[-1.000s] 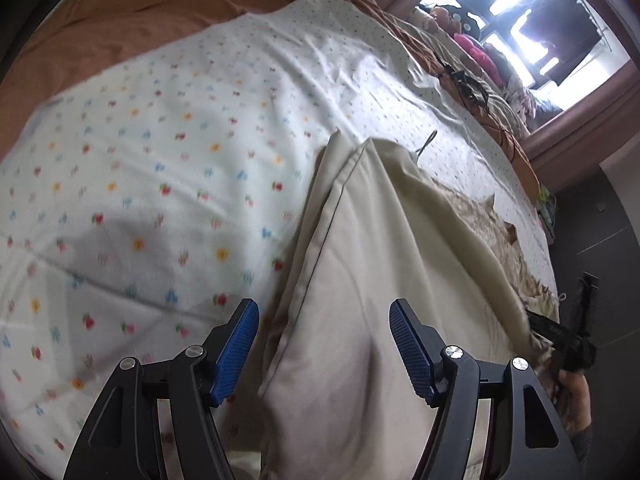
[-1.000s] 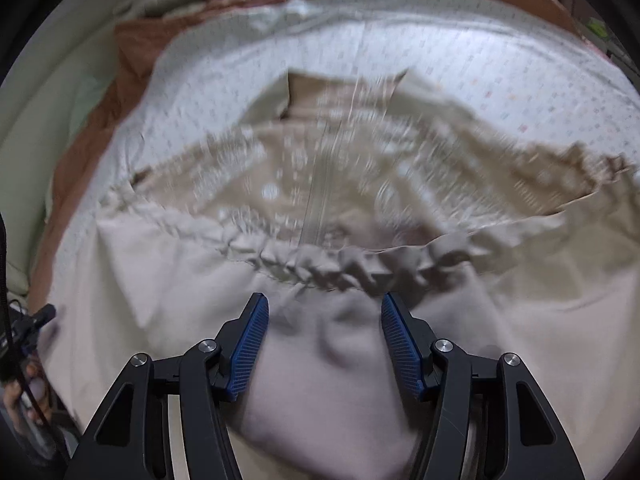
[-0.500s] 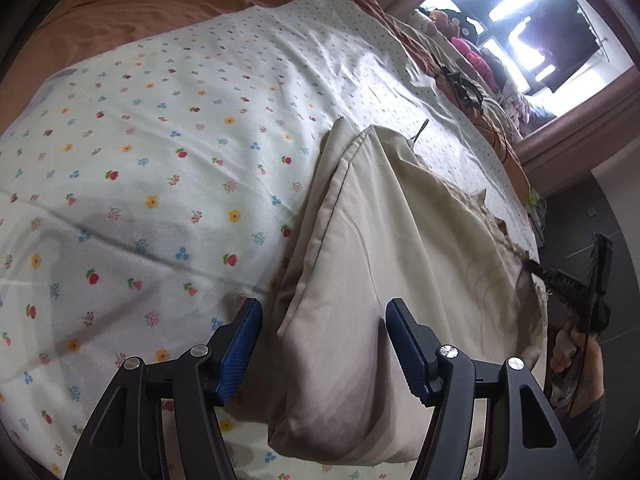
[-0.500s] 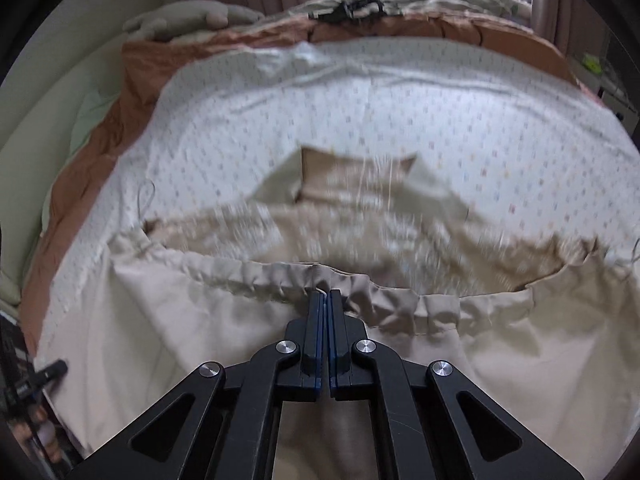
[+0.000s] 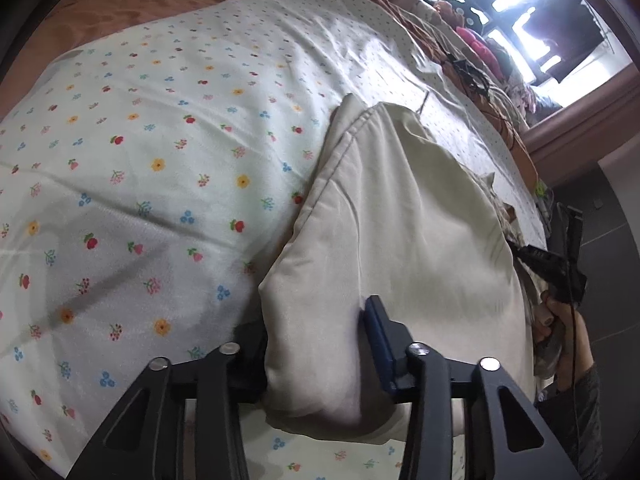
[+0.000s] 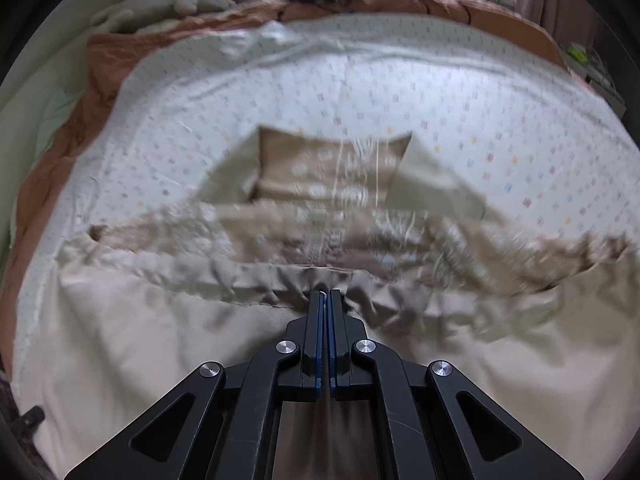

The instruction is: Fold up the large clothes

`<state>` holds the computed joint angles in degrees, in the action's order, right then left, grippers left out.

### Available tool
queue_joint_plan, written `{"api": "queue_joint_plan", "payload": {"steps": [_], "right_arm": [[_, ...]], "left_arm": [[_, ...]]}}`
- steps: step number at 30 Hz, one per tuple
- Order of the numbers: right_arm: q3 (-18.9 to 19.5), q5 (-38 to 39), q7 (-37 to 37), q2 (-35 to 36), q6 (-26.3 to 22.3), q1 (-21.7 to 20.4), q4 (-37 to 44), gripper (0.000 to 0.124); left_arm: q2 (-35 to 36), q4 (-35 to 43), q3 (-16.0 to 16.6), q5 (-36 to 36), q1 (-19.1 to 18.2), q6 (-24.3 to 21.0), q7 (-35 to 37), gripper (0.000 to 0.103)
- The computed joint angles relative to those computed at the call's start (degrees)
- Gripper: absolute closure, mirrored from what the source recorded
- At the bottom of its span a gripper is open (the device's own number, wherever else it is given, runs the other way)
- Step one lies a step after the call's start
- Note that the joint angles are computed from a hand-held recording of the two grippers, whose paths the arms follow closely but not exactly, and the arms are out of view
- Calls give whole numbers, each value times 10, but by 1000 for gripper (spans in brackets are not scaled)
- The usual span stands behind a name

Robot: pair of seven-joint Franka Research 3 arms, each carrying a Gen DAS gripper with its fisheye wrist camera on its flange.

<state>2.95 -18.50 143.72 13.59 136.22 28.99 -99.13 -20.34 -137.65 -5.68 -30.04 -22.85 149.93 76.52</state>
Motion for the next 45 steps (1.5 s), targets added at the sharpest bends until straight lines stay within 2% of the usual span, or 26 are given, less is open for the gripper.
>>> {"api": "queue_joint_plan", "payload": {"steps": [3, 7, 9, 13, 14, 18, 25, 28, 33, 38, 40, 45], "right_arm": [[-2, -4, 7, 1, 10, 1, -5, 122], [9, 62, -32, -20, 16, -19, -20, 119], [10, 65, -30, -47, 31, -20, -45, 115], [20, 28, 0, -114, 44, -25, -105, 95], [24, 23, 5, -128, 46, -29, -118, 94], [42, 23, 21, -192, 51, -55, -180, 94], [80, 68, 43, -292, 64, -92, -291, 94], [91, 111, 45, -338, 105, -89, -347, 94], [135, 139, 72, -397, 148, -96, -405, 94], [183, 138, 111, -422, 148, -100, -425, 94], [198, 137, 126, -424, 145, -97, -427, 94], [212, 134, 142, -405, 164, -76, -423, 94]], "left_arm": [[3, -1, -3, 7, 6, 3, -15, 70], [0, 0, -1, 4, 9, -1, -30, 72], [-11, -8, 2, -1, 8, -3, -34, 71], [-38, -23, 21, -36, -5, -7, -22, 70], [-45, -26, 23, -40, -6, -9, -20, 69], [-78, -47, 34, -68, -18, -1, -12, 52], [-116, -73, 44, -86, -34, -2, -26, 51], [-139, -94, 60, -115, -50, 0, -18, 51], [-140, -104, 73, -148, -70, -4, -4, 51], [-123, -101, 76, -221, -95, -2, 31, 51], [-118, -102, 66, -237, -90, 0, 36, 51], [-81, -89, 61, -329, -94, 38, 82, 51]]}}
